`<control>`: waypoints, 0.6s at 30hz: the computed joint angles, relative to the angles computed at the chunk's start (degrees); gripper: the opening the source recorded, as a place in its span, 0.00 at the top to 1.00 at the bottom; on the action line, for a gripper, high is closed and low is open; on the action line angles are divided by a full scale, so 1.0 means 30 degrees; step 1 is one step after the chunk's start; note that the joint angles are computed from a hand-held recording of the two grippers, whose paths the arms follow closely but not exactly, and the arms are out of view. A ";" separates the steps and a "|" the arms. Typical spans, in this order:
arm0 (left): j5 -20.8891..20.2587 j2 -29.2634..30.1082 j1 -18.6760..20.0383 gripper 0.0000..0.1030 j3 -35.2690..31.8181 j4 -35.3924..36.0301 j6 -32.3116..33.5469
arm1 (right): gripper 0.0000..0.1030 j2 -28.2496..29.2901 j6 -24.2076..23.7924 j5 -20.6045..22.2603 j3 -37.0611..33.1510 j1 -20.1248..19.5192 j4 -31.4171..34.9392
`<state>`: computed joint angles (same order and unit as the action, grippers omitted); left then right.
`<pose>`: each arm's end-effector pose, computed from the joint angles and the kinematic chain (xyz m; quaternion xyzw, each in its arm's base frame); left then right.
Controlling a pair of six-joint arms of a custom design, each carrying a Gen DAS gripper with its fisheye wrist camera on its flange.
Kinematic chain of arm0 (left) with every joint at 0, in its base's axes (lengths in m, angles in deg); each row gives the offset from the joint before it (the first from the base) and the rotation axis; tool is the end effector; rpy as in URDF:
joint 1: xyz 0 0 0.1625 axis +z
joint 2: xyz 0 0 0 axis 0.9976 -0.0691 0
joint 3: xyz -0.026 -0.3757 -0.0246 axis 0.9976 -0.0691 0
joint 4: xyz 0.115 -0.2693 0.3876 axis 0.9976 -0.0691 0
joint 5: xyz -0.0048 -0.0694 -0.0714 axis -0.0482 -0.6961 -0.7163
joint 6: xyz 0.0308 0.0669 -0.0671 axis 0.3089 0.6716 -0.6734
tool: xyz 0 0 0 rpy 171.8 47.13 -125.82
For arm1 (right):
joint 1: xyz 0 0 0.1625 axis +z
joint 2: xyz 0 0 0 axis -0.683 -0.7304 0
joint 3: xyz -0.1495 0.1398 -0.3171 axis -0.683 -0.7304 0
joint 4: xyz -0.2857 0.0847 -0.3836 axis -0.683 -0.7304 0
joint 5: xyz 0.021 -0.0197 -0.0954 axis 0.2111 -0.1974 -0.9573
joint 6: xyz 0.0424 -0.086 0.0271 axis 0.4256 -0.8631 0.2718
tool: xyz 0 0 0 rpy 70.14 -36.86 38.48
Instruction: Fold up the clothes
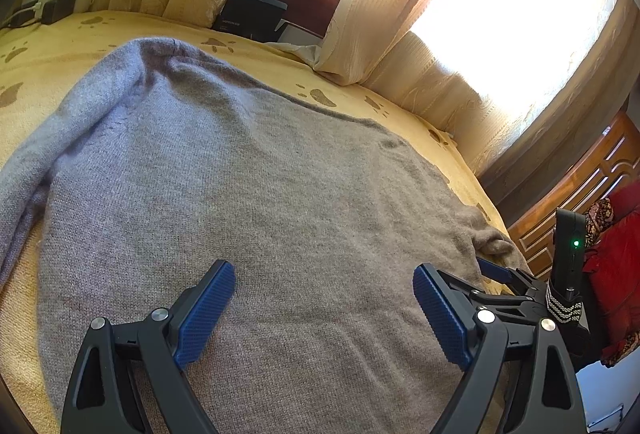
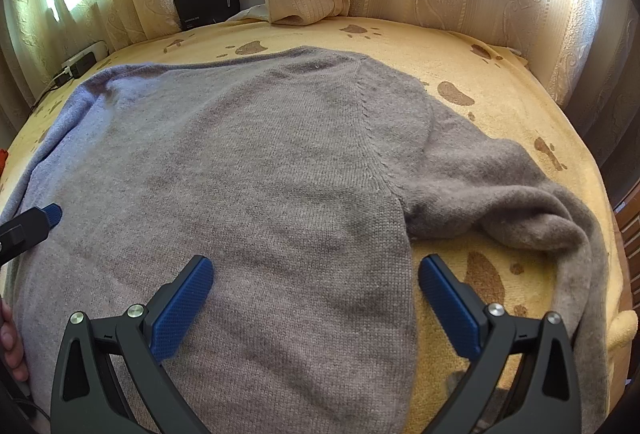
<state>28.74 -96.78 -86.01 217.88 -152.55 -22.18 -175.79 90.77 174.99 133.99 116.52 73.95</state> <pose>-0.2560 -0.2026 0.0218 0.0436 0.9204 -0.3713 0.1145 0.0287 -0.2815 0.2474 0.2748 -0.8882 0.2073 0.3043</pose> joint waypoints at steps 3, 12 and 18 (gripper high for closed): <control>0.0038 -0.0172 -0.0057 0.10 0.0158 -0.0171 -0.0050 | 0.00 0.0002 0.0004 0.0000 -0.0005 0.0003 0.0007; 0.0123 -0.0557 -0.0133 0.10 0.0524 -0.0625 -0.0059 | 0.00 -0.0037 -0.0063 -0.0062 0.0021 -0.0075 0.0011; 0.0179 -0.0467 -0.0158 0.10 0.0564 -0.0895 -0.0117 | 0.00 -0.0057 -0.0058 -0.0059 0.0038 -0.0064 0.0011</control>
<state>29.28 -98.18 -86.49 219.57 -155.24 -22.53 -175.96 90.60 174.82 134.10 116.33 73.98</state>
